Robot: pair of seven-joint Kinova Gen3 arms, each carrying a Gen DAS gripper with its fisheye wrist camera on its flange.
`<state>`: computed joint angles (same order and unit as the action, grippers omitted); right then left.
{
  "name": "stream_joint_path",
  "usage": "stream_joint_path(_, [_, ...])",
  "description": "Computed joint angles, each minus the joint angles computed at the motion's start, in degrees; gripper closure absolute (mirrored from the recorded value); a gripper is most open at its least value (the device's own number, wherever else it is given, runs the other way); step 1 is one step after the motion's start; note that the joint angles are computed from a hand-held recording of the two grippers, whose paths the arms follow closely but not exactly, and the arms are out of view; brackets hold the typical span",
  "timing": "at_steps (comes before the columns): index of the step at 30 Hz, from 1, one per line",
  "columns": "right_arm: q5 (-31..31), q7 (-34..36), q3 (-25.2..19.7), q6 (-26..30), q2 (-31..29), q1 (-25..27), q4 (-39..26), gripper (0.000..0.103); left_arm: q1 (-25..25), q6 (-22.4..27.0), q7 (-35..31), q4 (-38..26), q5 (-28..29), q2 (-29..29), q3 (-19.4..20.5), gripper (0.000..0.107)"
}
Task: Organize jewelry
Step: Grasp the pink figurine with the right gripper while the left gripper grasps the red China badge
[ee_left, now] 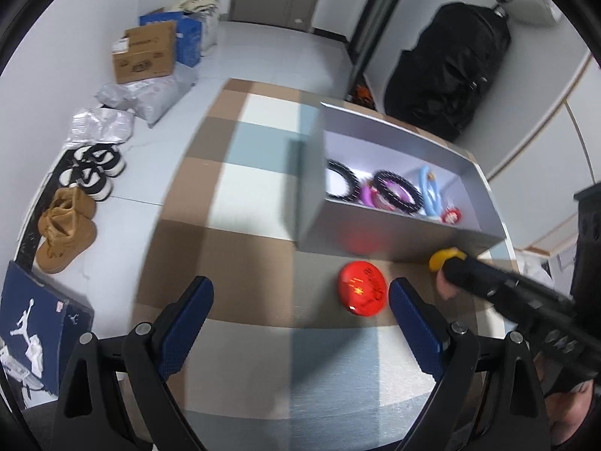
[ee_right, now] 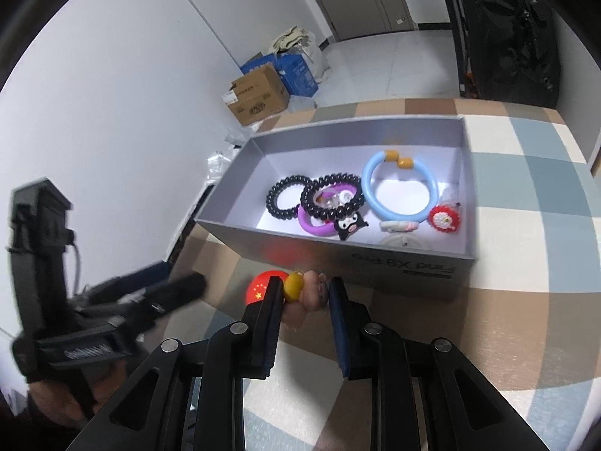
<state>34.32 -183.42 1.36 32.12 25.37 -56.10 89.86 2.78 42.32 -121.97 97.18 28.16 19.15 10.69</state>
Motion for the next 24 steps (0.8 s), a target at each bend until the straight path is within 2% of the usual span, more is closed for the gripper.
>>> stream_joint_path(3, [1.94, -1.95, 0.98, -3.63, -2.57, -0.46, 3.06, 0.079, 1.18, 0.59, 0.53, -0.36, -1.32, 0.39, 0.07, 0.016])
stream_joint_path(9, [10.21, -8.89, 1.68, -1.97, -6.10, -3.49, 5.91, 0.079, 4.81, 0.72, 3.03, -1.02, -5.57, 0.96, -0.20, 0.016])
stream_joint_path(15, [17.32, -17.86, 0.32, -1.03, -8.97, -3.88, 9.49, 0.079, 10.81, -3.36, 8.55, -0.09, -15.01, 0.39, -1.84, 0.017])
stream_joint_path(17, [18.80, -19.42, -0.78, -0.34, -9.86, -3.47, 10.36, 0.079, 12.51, -3.80, 11.18, -0.01, -17.98, 0.54, -2.69, 0.027])
stream_joint_path(21, [21.91, -23.99, -2.59, 0.43, -11.34, -2.37, 12.45, 0.079, 11.22, -4.36, 11.21, 0.66, -18.00, -0.11, -1.12, 0.040])
stream_joint_path(24, [23.64, -26.81, -4.21, 0.51, -12.09, -1.09, 13.65, 0.079, 11.97, -5.37, 11.64, 0.83, -19.15, -0.18, -0.81, 0.062])
